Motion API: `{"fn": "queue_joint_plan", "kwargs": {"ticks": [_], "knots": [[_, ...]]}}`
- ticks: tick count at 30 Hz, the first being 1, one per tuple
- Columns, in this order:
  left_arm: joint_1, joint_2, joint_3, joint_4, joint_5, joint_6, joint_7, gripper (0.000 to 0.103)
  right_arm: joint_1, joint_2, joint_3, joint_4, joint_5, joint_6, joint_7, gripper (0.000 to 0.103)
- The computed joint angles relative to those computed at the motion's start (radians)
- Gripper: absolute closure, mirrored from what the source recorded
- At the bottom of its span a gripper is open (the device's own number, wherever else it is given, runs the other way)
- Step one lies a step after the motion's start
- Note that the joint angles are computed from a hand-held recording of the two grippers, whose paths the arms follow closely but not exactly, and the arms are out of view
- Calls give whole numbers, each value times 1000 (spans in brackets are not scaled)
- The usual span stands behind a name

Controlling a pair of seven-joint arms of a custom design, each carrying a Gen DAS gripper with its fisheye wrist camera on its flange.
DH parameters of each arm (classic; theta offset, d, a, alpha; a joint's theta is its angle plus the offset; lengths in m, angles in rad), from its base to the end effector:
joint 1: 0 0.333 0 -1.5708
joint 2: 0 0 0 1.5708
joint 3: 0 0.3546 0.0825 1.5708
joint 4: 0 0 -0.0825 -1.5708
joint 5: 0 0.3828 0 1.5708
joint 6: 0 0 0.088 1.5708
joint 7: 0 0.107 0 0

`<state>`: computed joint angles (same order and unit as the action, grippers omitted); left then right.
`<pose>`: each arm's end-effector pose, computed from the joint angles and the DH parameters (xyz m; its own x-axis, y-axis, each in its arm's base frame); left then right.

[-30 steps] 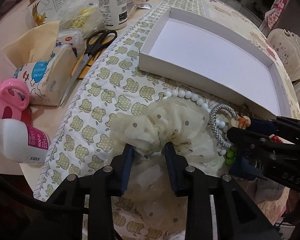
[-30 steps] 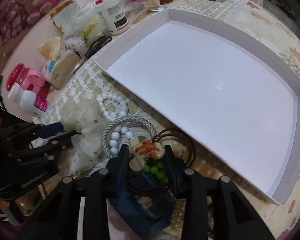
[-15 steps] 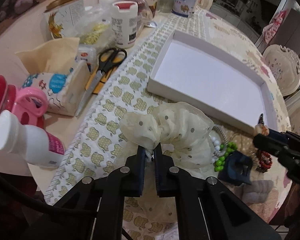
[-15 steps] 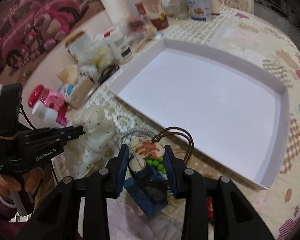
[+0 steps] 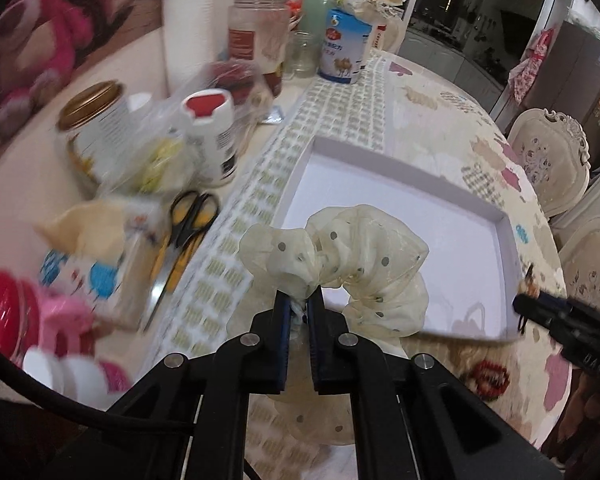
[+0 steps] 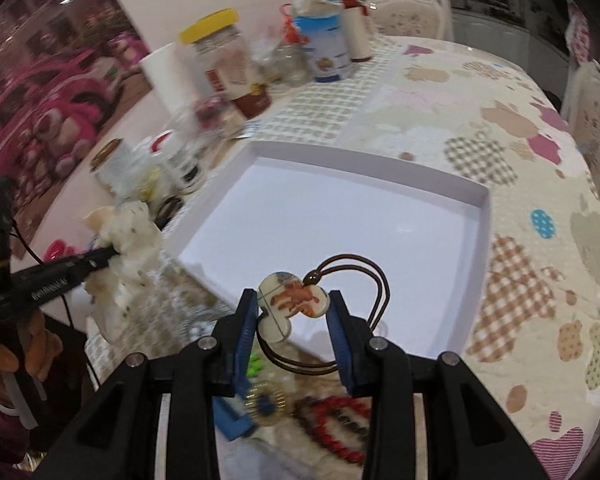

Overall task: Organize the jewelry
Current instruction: 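Place the scrunchie in the tray with the left tool while the right drops the hair tie there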

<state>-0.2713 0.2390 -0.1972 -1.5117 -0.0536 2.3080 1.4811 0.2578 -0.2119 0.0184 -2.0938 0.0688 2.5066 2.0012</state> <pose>0.6189 -0.2948 0.6292 -0.3641 -0.9198 0.1460 -0.8200 0.2423 -0.5185 0.5095 0.1448 0.6230 -0.1029 -0.9486 -0.2993 -0.8269 0.2488 -0.5043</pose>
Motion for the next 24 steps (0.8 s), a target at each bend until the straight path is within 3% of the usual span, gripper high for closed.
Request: {"fn": "queue_joint_plan", "kwargs": {"ticks": [11, 20, 23, 24], "knots": [[-100, 304, 34, 394, 114, -180, -36, 101, -46, 76, -15, -7, -2, -30, 57, 67], [-134, 369, 55, 453, 152, -225, -31, 100, -58, 112, -7, -14, 5, -38, 72, 66], [-134, 375, 55, 461, 150, -230, -35, 88, -59, 120, -7, -5, -1, -42, 71, 62], [-132, 374, 53, 458, 146, -224, -35, 83, -60, 122, -7, 0, 1, -49, 69, 54]]}}
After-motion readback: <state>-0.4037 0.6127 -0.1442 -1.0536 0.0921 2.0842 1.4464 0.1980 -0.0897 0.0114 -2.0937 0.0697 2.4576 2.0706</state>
